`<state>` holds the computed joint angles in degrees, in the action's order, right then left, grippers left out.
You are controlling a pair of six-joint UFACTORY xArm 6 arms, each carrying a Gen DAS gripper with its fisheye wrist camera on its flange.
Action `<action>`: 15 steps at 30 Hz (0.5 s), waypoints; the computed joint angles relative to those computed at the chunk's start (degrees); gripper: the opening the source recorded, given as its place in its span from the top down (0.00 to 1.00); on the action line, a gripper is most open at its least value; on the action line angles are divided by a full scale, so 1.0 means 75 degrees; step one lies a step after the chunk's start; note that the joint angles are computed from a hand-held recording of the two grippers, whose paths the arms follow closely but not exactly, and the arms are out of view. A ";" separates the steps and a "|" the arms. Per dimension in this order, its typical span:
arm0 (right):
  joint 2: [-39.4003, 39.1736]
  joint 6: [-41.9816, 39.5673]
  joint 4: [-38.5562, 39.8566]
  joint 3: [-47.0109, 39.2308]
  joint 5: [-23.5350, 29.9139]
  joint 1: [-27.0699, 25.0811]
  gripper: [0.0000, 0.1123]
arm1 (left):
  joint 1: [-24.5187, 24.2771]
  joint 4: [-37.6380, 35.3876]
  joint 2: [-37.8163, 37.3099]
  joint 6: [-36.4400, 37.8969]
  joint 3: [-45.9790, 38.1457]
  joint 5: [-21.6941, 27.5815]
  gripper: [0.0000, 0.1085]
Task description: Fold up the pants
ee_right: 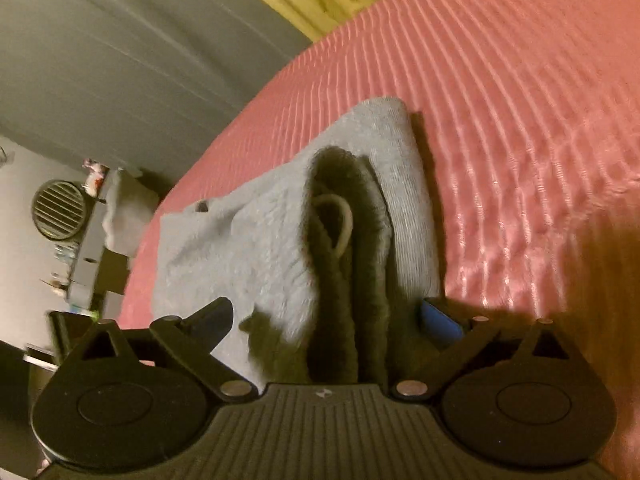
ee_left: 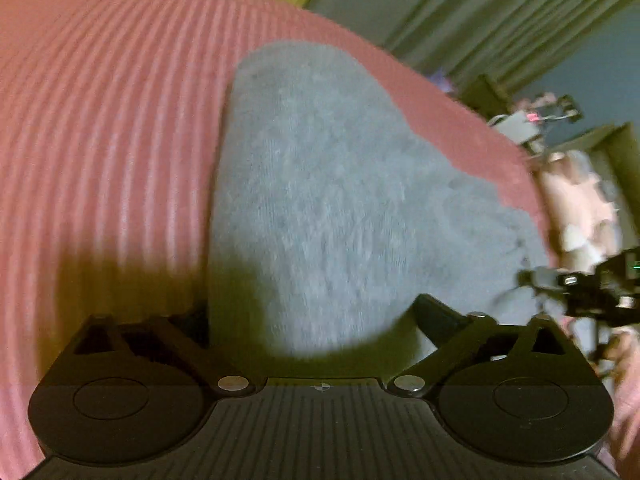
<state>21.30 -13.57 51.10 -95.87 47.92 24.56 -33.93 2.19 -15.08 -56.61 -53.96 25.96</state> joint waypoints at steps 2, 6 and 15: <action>0.0190 -0.0460 0.0147 -0.0217 0.0369 -0.0154 0.12 | 0.0083 -0.0320 0.0153 0.0450 -0.0049 -0.0149 0.05; 0.0367 -0.1072 0.0638 -0.0352 0.0789 -0.0395 0.12 | 0.0075 0.0146 0.0455 0.0061 -0.0351 -0.0095 0.05; -0.0400 -0.1015 -0.0464 0.0480 -0.0278 -0.0073 0.44 | -0.0221 0.0978 0.0577 -0.0122 -0.1116 0.1043 0.41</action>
